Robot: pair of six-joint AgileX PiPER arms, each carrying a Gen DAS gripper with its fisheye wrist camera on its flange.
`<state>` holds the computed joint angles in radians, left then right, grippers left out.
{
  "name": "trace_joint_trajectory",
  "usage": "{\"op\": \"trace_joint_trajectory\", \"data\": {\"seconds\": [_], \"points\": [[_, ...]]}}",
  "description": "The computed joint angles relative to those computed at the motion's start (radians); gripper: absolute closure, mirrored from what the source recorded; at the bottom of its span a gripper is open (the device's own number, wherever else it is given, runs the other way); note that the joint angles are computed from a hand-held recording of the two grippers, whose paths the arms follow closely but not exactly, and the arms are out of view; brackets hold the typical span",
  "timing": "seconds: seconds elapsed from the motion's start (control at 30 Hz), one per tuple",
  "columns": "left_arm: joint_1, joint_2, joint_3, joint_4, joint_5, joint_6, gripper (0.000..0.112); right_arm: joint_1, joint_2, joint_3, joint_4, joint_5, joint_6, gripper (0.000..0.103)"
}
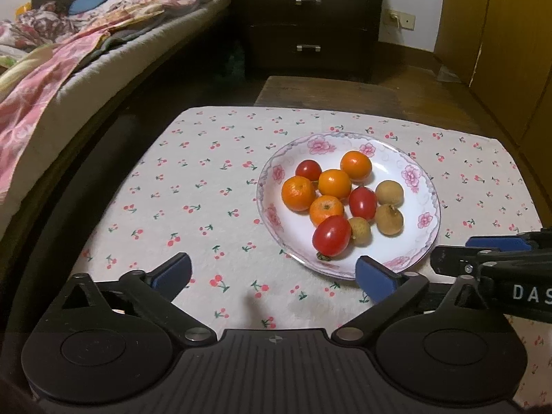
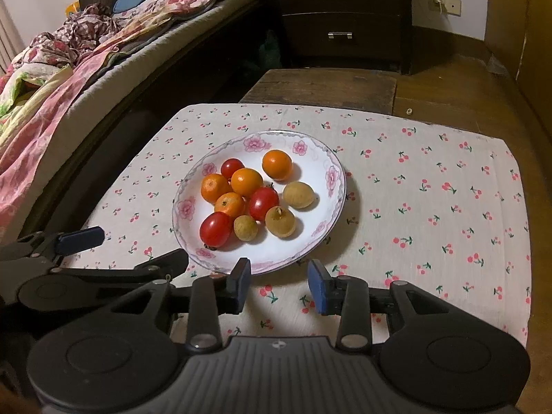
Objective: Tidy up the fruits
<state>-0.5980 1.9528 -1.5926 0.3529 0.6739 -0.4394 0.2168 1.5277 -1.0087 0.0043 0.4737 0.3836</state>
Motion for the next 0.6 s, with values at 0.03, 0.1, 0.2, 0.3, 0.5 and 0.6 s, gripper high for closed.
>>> {"op": "trace_joint_trajectory", "data": {"seconds": [0.03, 0.1, 0.2, 0.3, 0.5, 0.6], "points": [[0.0, -0.007, 0.011, 0.001, -0.005, -0.002, 0.009, 0.004, -0.006, 0.006, -0.007, 0.0, 0.013, 0.066], [-0.001, -0.022, 0.032, 0.004, -0.01, -0.011, 0.009, 0.021, -0.02, 0.025, -0.039, 0.0, 0.061, 0.066], [0.0, -0.043, 0.065, 0.003, -0.018, -0.018, 0.009, 0.046, -0.038, 0.049, -0.075, 0.008, 0.109, 0.065], [-0.001, -0.064, 0.099, 0.004, -0.024, -0.026, 0.009, 0.065, -0.059, 0.069, -0.098, 0.013, 0.141, 0.065], [-0.008, -0.098, 0.153, 0.021, -0.032, -0.047, 0.009, 0.085, -0.108, 0.107, -0.14, 0.023, 0.207, 0.065], [-0.016, -0.116, 0.181, 0.039, -0.035, -0.061, 0.009, 0.095, -0.124, 0.124, -0.154, 0.028, 0.234, 0.065]]}}
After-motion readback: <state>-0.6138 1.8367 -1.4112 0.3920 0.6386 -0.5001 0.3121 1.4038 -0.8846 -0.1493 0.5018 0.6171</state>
